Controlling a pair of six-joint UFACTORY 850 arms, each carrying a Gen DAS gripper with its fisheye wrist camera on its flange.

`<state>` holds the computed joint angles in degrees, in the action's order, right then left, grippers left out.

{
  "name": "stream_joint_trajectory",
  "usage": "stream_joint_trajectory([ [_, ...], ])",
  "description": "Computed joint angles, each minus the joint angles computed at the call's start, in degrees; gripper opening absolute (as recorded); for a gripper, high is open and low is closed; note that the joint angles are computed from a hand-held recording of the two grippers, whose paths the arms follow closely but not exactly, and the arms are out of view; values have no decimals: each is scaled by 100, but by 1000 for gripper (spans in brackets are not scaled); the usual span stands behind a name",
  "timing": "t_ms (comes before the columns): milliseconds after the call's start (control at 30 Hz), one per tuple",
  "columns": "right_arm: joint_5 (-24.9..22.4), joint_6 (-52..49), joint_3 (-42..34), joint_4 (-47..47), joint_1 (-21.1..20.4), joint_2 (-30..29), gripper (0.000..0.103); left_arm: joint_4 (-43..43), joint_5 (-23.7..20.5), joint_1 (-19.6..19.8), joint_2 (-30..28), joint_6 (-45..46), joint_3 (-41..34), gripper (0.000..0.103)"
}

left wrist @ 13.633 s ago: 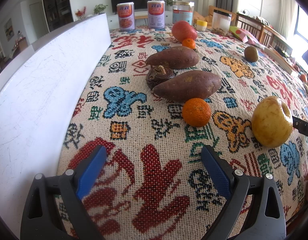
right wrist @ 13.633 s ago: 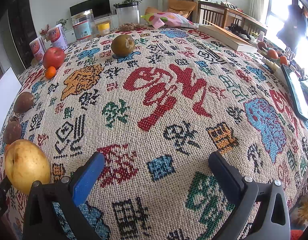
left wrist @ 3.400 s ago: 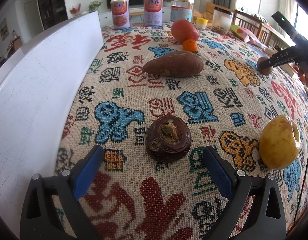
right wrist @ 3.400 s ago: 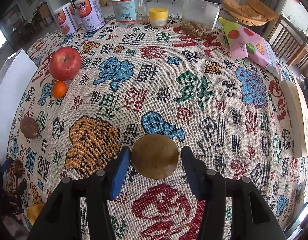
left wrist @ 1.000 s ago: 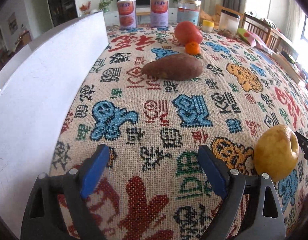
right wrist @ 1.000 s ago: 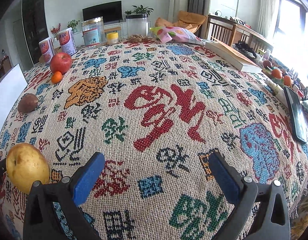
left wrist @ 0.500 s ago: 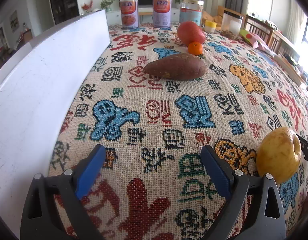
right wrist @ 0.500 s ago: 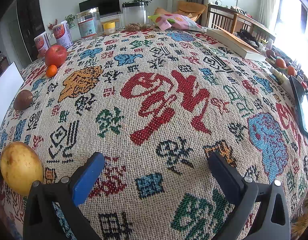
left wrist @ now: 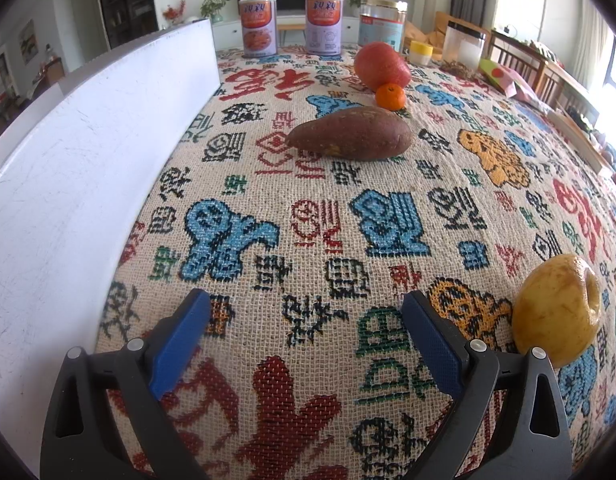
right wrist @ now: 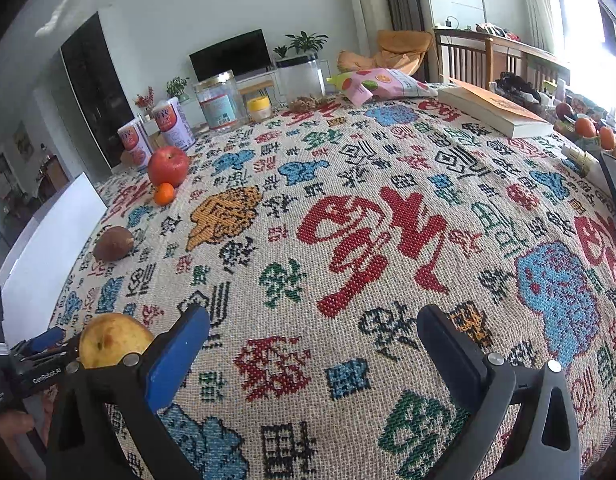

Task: Organize fruits
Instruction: 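Grasp the yellow apple with the right tool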

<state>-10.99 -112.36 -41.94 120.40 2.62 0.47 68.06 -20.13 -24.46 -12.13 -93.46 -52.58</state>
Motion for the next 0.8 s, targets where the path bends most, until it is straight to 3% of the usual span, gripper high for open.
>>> stream_joint_trajectory([
  [100, -1272, -237, 260, -350, -37, 259, 103, 5, -3, -1, 1, -7, 2, 97],
  [200, -1673, 326, 143, -1648, 174, 189, 103, 6, 1, 4, 5, -4, 6, 98],
  [333, -1230, 1035, -146, -2879, 732, -190, 103, 7, 1, 5, 5, -3, 6, 98],
  [433, -959, 1150, -243, -3147, 1047, -408, 98, 6, -2, 2, 3, -4, 4, 98],
  [467, -733, 1237, -293, -3205, 1152, -489, 94, 6, -1, 5, 4, -2, 5, 98],
  [533, -363, 2046, -445, -3817, 1304, -663, 76, 5, -1, 3, 4, -1, 4, 98],
  [567, -276, 2289, -485, -3931, 1322, -706, 69, 2, 1, 5, 5, 2, 4, 98],
  [633, -344, 2320, -491, -3771, 1235, -689, 69, 5, 0, 3, 2, -3, 3, 98],
  [800, 253, 1643, -583, -2630, 851, -629, 69, 0, -8, 1, 0, 5, 0, 98],
])
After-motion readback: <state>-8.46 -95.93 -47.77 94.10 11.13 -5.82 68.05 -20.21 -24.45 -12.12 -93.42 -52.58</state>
